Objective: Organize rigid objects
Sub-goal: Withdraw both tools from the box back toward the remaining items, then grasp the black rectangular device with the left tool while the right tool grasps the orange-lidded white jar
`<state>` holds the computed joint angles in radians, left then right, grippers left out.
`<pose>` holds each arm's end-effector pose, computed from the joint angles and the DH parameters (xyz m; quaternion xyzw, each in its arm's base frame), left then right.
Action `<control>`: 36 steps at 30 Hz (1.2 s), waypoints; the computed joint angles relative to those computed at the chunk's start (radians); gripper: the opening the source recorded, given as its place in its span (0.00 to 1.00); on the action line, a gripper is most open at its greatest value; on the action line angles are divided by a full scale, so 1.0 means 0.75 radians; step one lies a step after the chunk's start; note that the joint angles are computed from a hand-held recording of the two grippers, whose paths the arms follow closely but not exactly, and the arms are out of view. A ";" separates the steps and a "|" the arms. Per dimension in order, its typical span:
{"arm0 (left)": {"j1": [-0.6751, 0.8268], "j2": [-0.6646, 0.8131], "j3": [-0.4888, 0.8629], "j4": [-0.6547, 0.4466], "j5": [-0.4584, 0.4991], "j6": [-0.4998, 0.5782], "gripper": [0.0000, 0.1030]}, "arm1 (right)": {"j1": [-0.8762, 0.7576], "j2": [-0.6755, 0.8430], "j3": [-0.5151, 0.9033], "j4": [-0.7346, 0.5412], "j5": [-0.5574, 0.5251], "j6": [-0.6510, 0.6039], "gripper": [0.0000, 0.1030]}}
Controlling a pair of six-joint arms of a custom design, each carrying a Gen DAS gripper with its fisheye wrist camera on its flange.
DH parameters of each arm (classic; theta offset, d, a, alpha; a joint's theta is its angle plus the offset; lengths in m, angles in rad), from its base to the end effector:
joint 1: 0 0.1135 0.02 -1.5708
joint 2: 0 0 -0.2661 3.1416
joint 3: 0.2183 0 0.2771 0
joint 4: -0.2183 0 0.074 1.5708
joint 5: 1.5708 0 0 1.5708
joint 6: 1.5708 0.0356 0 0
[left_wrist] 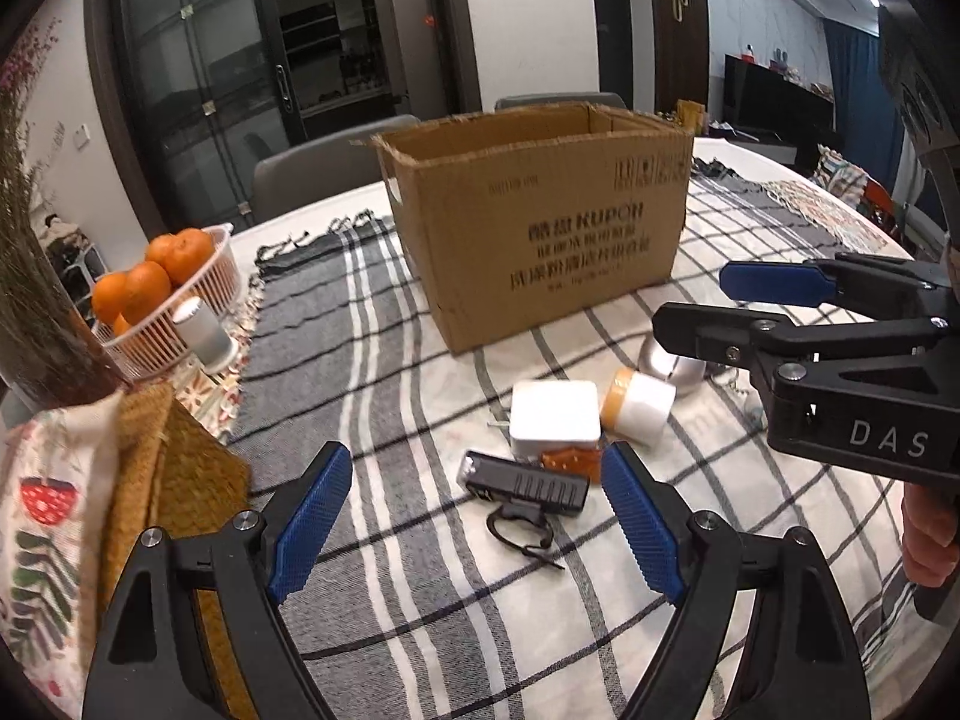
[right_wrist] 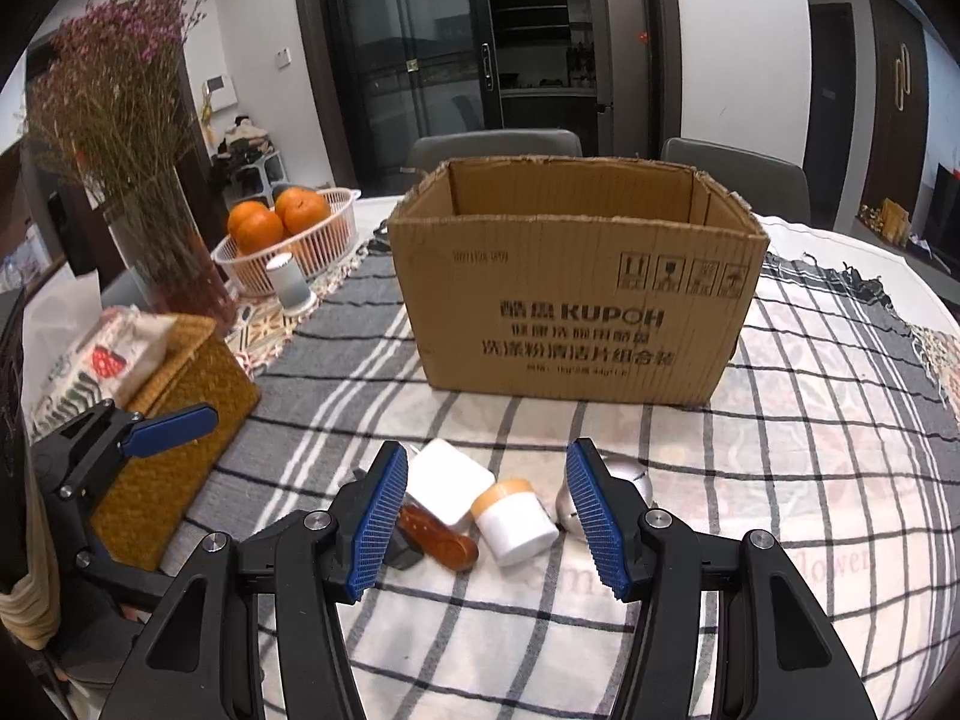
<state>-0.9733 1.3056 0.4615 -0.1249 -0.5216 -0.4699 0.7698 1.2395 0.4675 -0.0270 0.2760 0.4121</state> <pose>0.1464 -0.1837 0.1215 0.1558 0.9127 -0.0043 0.3777 0.1824 0.1633 0.1418 -0.1123 0.9122 0.1019 0.3806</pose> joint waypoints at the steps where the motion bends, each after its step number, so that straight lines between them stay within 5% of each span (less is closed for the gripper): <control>1: 0.003 0.018 -0.004 0.016 0.010 0.000 0.83 | 0.002 0.021 -0.002 0.014 -0.001 -0.003 0.55; 16: 0.156 0.255 -0.041 0.309 0.298 0.139 0.86 | -0.072 0.307 0.030 0.127 -0.123 0.000 0.55; 36: 0.274 0.469 0.023 0.458 0.431 0.253 0.86 | -0.126 0.553 0.120 0.174 -0.177 -0.042 0.54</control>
<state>-0.7681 1.6570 0.4789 0.2187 -0.1980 -0.2800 0.6752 1.6539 0.5577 0.1032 0.1433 0.3809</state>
